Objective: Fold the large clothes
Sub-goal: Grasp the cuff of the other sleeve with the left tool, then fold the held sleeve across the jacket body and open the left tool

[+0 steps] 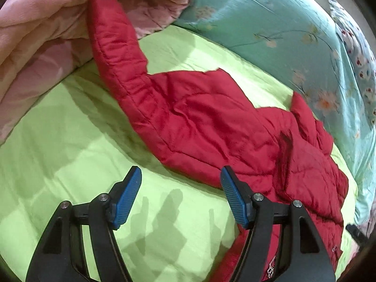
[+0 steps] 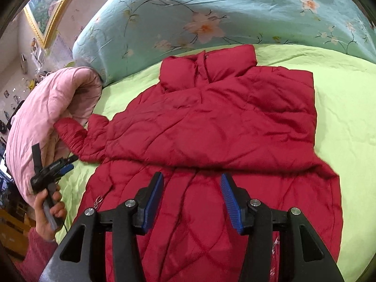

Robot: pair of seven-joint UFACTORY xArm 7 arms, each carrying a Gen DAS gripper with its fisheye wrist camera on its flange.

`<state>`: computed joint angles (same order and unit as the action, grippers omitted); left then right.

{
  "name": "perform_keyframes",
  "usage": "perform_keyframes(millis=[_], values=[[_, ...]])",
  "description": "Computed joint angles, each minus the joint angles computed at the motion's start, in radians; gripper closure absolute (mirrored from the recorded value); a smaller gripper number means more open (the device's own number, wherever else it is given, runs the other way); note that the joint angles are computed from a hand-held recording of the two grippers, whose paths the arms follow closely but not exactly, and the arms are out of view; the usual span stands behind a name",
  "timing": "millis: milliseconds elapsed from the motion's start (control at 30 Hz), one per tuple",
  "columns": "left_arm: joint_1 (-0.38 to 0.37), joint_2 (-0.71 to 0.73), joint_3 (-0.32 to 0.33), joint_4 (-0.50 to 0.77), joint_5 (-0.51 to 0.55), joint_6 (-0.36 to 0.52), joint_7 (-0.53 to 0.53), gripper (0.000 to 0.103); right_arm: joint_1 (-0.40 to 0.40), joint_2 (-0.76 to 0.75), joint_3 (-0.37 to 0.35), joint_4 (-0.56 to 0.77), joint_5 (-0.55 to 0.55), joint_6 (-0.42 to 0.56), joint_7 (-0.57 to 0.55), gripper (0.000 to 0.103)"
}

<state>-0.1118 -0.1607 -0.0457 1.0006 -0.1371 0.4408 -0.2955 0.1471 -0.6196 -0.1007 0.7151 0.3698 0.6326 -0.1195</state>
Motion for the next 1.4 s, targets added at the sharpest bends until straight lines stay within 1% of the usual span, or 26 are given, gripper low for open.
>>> perform_keyframes(millis=[100,167,267,433,533,667,700,833,867,900,933,967,1000,1100,1267,1400], values=[[0.004,0.007,0.007,0.008,-0.008,0.001,0.003,0.034,-0.001,-0.027,0.001,-0.026,0.001,0.006,0.007,0.05],[0.013,0.02,0.007,0.022,0.003,0.01,-0.013,0.034,0.0,-0.037,-0.001,-0.038,0.004,0.013,0.013,0.049],[0.021,0.037,0.018,0.04,-0.017,0.024,-0.016,0.034,0.002,-0.06,0.001,-0.057,0.003,0.028,0.022,0.048],[0.054,0.107,0.021,0.107,0.038,0.035,-0.095,0.034,0.019,-0.089,0.003,-0.075,0.009,0.04,0.028,0.048],[0.066,0.166,0.032,0.175,-0.016,0.047,-0.076,0.034,0.031,-0.1,0.004,-0.076,0.012,0.045,0.025,0.048],[0.076,0.231,0.04,0.249,0.081,0.054,-0.165,0.034,0.045,-0.114,0.003,-0.079,0.021,0.044,0.019,0.048],[0.08,0.249,0.043,0.268,0.083,0.053,-0.179,0.034,0.05,-0.117,0.0,-0.08,0.024,0.043,0.015,0.048],[0.104,0.293,0.04,0.319,0.019,0.047,-0.16,0.034,0.051,-0.113,-0.001,-0.081,0.026,0.043,0.015,0.048],[0.107,0.3,0.042,0.328,0.018,0.042,-0.163,0.038,0.052,-0.111,-0.002,-0.082,0.028,0.044,0.015,0.048],[0.108,0.306,0.041,0.336,0.017,0.034,-0.159,0.054,0.052,-0.109,-0.001,-0.085,0.027,0.044,0.014,0.048],[0.111,0.309,0.036,0.341,0.006,0.034,-0.143,0.065,0.052,-0.107,-0.002,-0.085,0.026,0.044,0.012,0.048],[0.114,0.314,0.028,0.351,-0.012,0.042,-0.113,0.083,0.054,-0.105,-0.003,-0.087,0.028,0.044,0.01,0.048],[0.107,0.315,0.029,0.356,0.005,0.044,-0.114,0.089,0.057,-0.105,-0.005,-0.088,0.032,0.045,0.007,0.048],[0.079,0.277,0.031,0.318,0.084,-0.001,-0.122,0.094,0.061,-0.109,-0.01,-0.094,0.046,0.039,0.003,0.048],[0.053,0.175,0.005,0.219,0.072,-0.08,-0.064,0.094,0.059,-0.129,-0.013,-0.1,0.054,0.031,0.001,0.048],[0.022,0.127,-0.012,0.181,0.093,-0.112,-0.044,0.094,0.05,-0.145,-0.019,-0.107,0.052,0.031,0.006,0.048]])
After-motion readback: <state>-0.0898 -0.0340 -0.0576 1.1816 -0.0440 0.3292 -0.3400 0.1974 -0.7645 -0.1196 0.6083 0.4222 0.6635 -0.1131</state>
